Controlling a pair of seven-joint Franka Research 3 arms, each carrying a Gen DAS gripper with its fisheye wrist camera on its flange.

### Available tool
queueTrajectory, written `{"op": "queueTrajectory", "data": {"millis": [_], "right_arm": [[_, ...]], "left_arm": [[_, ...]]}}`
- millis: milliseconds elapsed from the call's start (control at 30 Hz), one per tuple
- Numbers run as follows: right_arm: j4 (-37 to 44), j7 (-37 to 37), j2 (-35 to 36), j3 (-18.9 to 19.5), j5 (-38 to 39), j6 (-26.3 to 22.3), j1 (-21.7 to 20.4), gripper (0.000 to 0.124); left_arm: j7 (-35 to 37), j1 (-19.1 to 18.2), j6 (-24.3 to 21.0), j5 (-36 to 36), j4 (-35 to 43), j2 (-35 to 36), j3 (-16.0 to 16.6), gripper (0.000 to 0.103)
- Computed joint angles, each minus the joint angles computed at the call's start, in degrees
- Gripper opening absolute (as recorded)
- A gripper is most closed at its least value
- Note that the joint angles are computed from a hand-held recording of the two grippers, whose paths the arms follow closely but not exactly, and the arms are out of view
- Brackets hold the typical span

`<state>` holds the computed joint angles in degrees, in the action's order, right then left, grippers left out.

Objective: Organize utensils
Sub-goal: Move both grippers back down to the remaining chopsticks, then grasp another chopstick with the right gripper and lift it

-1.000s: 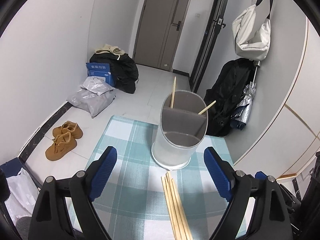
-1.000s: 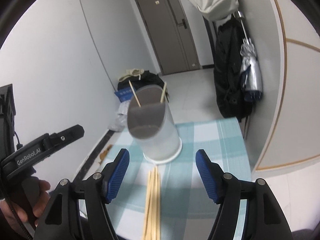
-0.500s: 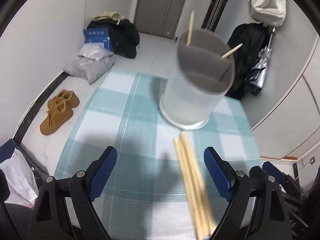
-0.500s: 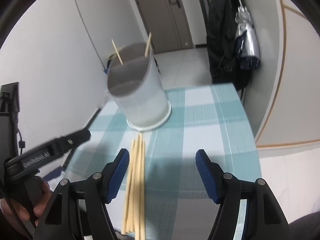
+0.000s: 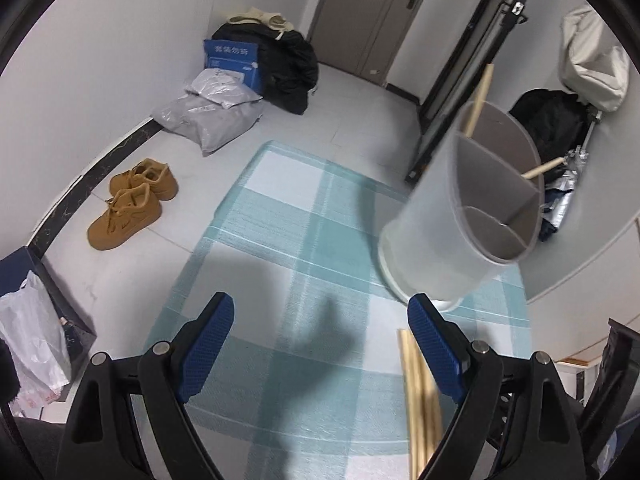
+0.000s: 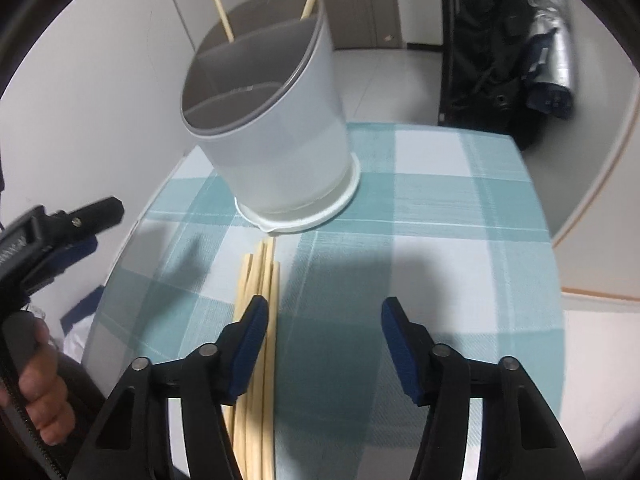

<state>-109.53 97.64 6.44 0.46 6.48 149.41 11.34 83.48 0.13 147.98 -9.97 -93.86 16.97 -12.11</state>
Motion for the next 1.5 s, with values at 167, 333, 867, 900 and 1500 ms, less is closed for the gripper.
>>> {"op": "queueTrajectory", "data": {"millis": [167,333,867,900,1500], "right_arm": [[7.5,-0.2,5.6,0.1,-0.4,-7.5,0.5,0.035],[10.6,0.5,7.4,-0.6,-5.6,-11.4,2.5,0.028],[17.8,-4.5,11.0,-0.5,-11.2,-19.3,5.2,0.021],[18.5,-4.7,11.5,-0.5,-10.9,-19.3,5.1,0.021],[3.6,-10.8,-0.1,1.0,11.8,-5.8,-1.0,0.004]], "left_arm": [[-1.6,0.2,-1.5,0.2,1.3,1.0,0.3,0.085],[-2.7,1.0,-3.2,-1.6,2.7,1.8,0.1,0.085],[-5.6,2.8,-2.8,-5.5,2.5,1.5,0.4,0.085],[-5.7,3.0,-3.2,-5.8,2.6,1.7,0.4,0.085],[5.3,1.6,-0.6,-6.7,-3.5,-1.7,-1.6,0.085]]}}
